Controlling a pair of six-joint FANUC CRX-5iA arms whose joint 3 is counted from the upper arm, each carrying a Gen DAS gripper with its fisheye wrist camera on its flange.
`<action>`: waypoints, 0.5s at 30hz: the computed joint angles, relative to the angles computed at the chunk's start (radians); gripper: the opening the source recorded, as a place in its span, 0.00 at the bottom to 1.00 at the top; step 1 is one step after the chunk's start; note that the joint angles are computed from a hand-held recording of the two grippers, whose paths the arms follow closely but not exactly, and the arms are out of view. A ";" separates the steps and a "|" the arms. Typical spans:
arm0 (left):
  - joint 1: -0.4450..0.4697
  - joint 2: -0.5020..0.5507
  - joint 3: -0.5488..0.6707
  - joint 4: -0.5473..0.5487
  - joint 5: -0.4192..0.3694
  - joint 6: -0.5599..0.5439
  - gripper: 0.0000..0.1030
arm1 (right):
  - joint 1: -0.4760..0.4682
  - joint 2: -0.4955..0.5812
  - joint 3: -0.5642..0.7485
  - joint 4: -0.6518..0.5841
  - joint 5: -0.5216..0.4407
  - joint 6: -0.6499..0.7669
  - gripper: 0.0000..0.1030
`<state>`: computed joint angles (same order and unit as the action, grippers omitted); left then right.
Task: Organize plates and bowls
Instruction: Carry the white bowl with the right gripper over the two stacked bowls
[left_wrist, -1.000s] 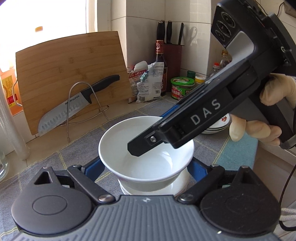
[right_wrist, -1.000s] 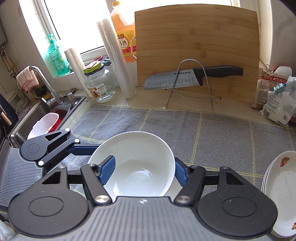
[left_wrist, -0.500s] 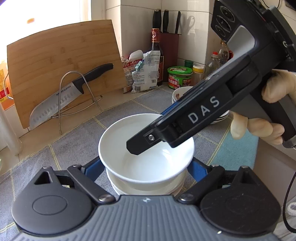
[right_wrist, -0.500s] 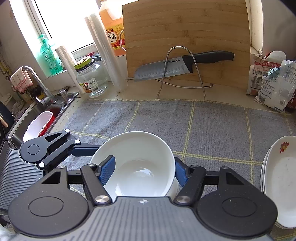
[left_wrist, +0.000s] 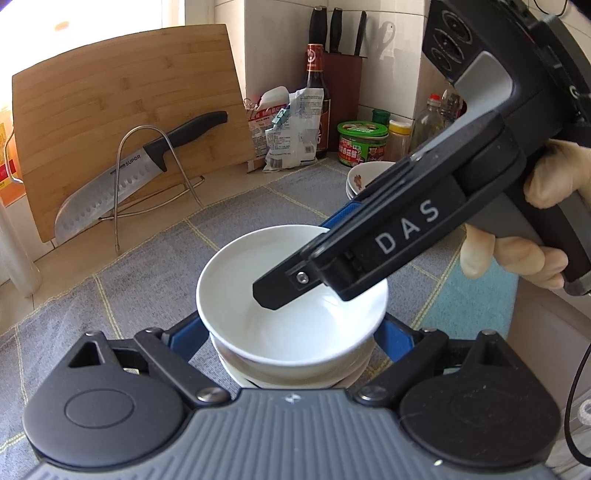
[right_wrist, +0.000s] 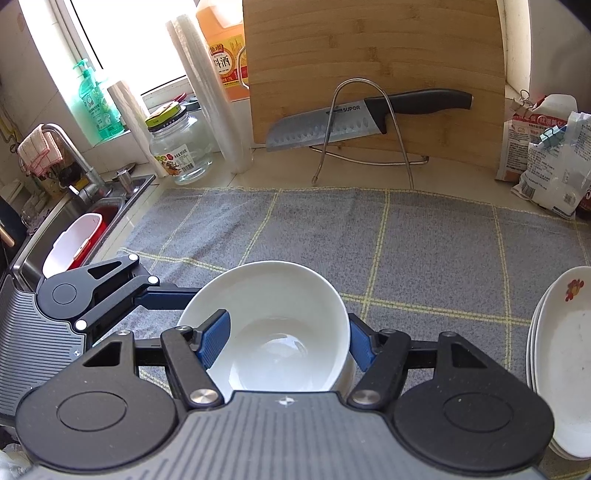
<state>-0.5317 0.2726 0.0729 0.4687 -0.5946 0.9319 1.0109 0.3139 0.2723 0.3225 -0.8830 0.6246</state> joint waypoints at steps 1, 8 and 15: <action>0.000 0.001 0.002 -0.001 -0.003 0.001 0.92 | 0.000 0.000 0.000 -0.001 0.000 0.000 0.70; 0.000 0.009 0.014 -0.008 -0.015 0.003 0.92 | 0.001 0.002 0.000 -0.003 -0.006 0.000 0.70; 0.001 0.014 0.019 -0.004 -0.021 0.008 0.92 | 0.000 0.003 0.000 -0.003 -0.006 0.002 0.70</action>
<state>-0.5308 0.2868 0.0921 0.4649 -0.6159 0.9400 1.0111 0.3173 0.2727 0.3200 -0.8890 0.6265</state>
